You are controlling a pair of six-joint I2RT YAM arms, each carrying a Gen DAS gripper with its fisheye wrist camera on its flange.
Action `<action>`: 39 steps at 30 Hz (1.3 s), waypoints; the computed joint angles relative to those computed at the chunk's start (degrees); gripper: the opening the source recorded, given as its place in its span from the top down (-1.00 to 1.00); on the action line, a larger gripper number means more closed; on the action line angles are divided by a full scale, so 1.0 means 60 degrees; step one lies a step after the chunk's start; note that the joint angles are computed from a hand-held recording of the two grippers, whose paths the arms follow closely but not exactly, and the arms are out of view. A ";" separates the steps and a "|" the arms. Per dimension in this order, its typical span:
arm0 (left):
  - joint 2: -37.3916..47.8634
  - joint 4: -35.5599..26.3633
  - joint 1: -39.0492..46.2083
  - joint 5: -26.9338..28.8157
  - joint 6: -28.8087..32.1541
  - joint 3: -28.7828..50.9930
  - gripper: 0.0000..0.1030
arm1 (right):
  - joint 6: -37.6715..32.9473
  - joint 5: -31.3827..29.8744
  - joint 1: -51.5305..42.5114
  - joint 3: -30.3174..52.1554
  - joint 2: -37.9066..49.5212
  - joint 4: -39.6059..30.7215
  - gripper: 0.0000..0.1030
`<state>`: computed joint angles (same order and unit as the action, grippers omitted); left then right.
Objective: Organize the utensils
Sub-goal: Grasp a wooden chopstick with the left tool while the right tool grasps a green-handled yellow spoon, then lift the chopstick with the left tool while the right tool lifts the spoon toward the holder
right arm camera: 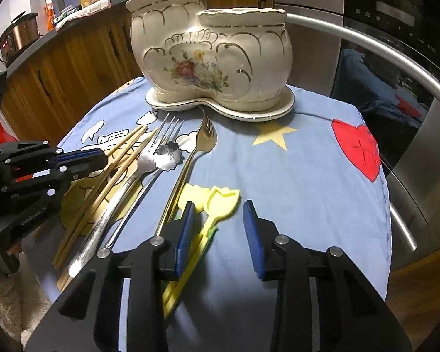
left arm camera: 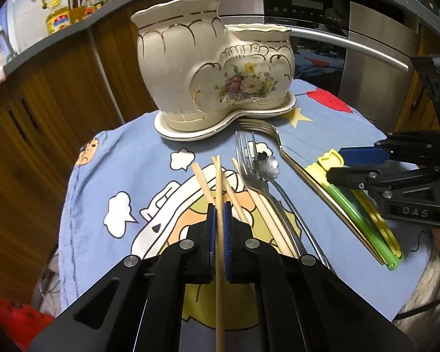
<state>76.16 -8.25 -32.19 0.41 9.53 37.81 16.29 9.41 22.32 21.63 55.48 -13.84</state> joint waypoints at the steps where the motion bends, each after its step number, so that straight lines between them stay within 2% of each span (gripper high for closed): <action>1: 0.0000 0.0015 0.0021 0.0022 0.0014 -0.0014 0.89 | -0.0032 -0.0087 -0.0072 -0.0043 -0.0046 0.0044 0.53; 4: -0.0002 0.0043 0.0044 0.0046 0.0002 -0.0025 0.89 | -0.0056 -0.0370 -0.0281 -0.0090 -0.0096 0.0124 0.60; 5: -0.0014 0.0056 0.0052 0.0056 -0.0013 -0.0029 0.89 | -0.0040 -0.0535 -0.0403 -0.0133 -0.0182 0.0139 0.82; 6: -0.0031 0.0069 0.0065 0.0068 -0.0017 -0.0040 0.89 | -0.0005 -0.0610 -0.0458 -0.0154 -0.0253 0.0150 0.84; 10: -0.0102 0.0115 0.0114 0.0143 -0.0037 -0.0066 0.89 | -0.0012 -0.0481 -0.0402 -0.0258 -0.0844 0.0032 0.85; 13: -0.0258 0.0218 0.0191 0.0170 -0.0104 -0.0126 0.89 | -0.0001 -0.0644 -0.0604 -0.0339 -0.1817 -0.0274 0.85; 19: -0.0979 0.0854 0.0799 0.1030 -0.0357 -0.0482 0.89 | -0.0136 -0.1213 -0.1257 -0.0291 -0.3890 -0.0961 0.85; 22: -0.1581 0.1362 0.0978 0.1619 -0.0675 -0.0795 0.89 | -0.0316 -0.1139 -0.1229 -0.0198 -0.4290 -0.0982 0.85; 26: -0.2296 0.2044 0.1229 0.2461 -0.1236 -0.1104 0.89 | -0.0615 -0.1538 -0.1584 -0.0024 -0.4322 -0.0673 0.85; 29: -0.2291 0.2284 0.1349 0.2787 -0.1860 -0.0800 0.89 | -0.0900 -0.1837 -0.1941 0.0157 -0.4074 -0.0157 0.85; 31: -0.2025 0.2219 0.1384 0.3062 -0.2183 -0.0258 0.89 | -0.1073 -0.2184 -0.2321 0.0437 -0.3719 0.0205 0.85; 35: -0.1222 0.2019 0.0988 0.2706 -0.2095 0.1299 0.89 | -0.1211 -0.2951 -0.3126 0.1247 -0.2281 0.1638 0.85; 39: -0.0462 0.1559 0.0858 0.2742 -0.2208 0.3047 0.89 | -0.0994 -0.3281 -0.3532 0.2215 -0.0886 0.2784 0.85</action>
<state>73.39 1.11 -27.04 16.87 -3.72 56.09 10.32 -10.27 1.12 34.92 50.17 2.86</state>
